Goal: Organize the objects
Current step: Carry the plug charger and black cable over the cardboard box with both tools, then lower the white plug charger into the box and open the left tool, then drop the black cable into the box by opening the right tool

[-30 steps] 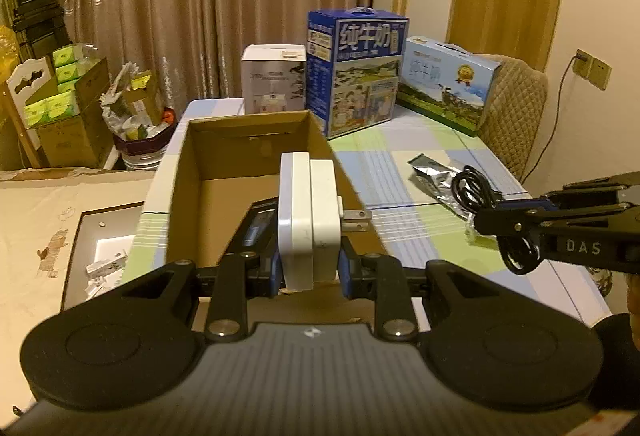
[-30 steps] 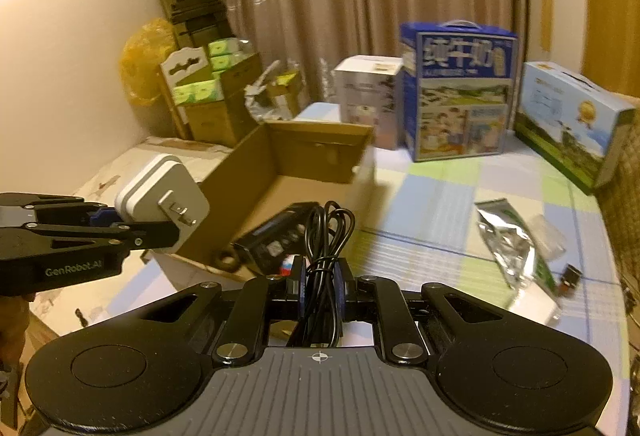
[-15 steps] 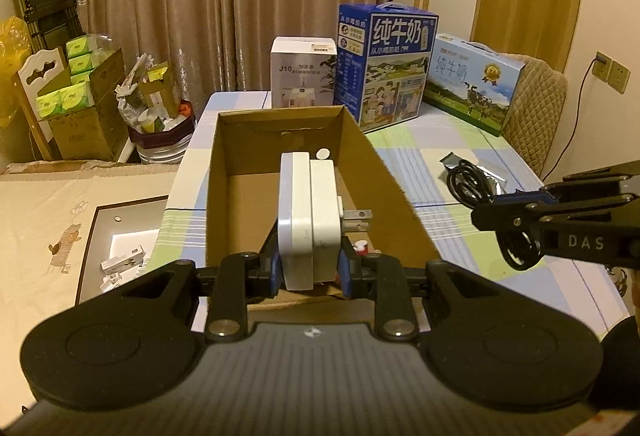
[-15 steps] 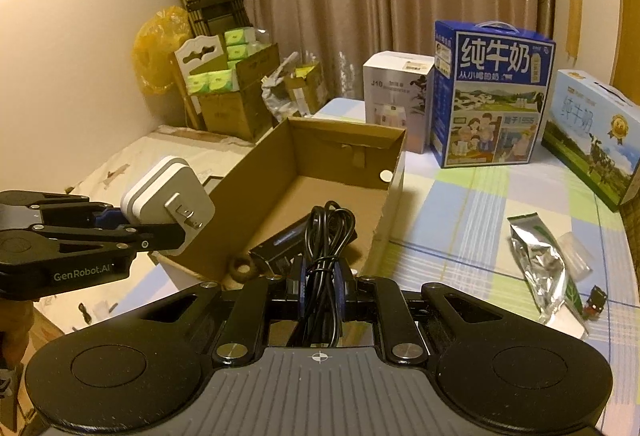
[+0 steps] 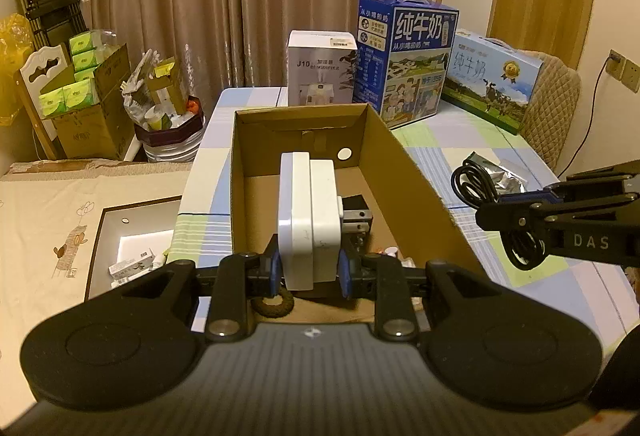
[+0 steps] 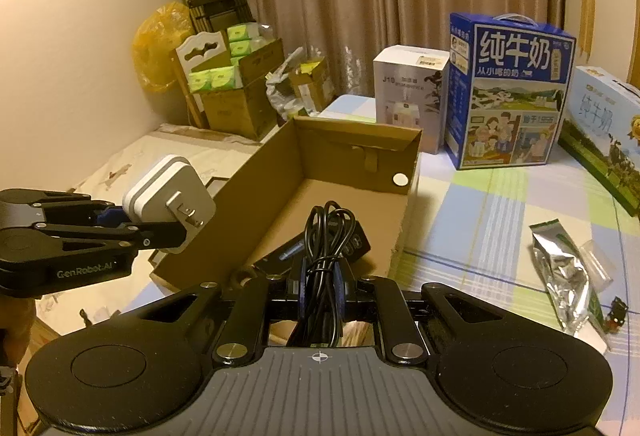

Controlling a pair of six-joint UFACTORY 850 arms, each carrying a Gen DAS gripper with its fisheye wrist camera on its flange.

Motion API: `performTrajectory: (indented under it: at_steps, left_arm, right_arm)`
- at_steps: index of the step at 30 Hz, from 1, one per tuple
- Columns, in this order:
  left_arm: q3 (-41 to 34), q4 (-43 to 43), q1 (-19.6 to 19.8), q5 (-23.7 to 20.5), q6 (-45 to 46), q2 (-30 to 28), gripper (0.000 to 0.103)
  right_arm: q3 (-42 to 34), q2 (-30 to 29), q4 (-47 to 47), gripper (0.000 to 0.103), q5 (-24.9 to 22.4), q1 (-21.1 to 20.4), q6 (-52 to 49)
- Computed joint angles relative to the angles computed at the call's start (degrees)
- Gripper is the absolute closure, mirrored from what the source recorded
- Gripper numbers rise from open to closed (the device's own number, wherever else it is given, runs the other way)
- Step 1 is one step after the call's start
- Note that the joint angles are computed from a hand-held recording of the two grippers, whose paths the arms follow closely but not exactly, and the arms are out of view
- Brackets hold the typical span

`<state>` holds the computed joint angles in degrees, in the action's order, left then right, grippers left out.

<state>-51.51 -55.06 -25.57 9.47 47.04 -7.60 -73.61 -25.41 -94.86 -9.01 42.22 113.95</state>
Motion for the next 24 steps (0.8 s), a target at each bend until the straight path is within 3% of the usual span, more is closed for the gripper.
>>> performTrajectory:
  at_steps: [17,19,20,24]
  left_arm:
    - [-3.26,-2.11,0.98,-0.27,3.41,-4.67,0.08]
    - [-3.61,-3.1,0.75,1.18,4.42,-5.28,0.074]
    - [-3.75,-3.33,0.78,1.39,4.54,-5.45,0.065]
    - [-3.62,-0.72,1.32,1.34,1.47,-5.32,0.065]
  right_arm:
    - [-2.79,-2.7,2.24,0.092,0.97,-0.76,-2.17]
    - [-2.97,-2.92,2.62,0.092,0.82,-0.65,-2.41]
    - [-2.99,-2.97,2.61,0.092,0.78,-0.65,-2.36]
    - [-3.05,-3.25,2.2,0.092,0.73,-0.73,-1.66]
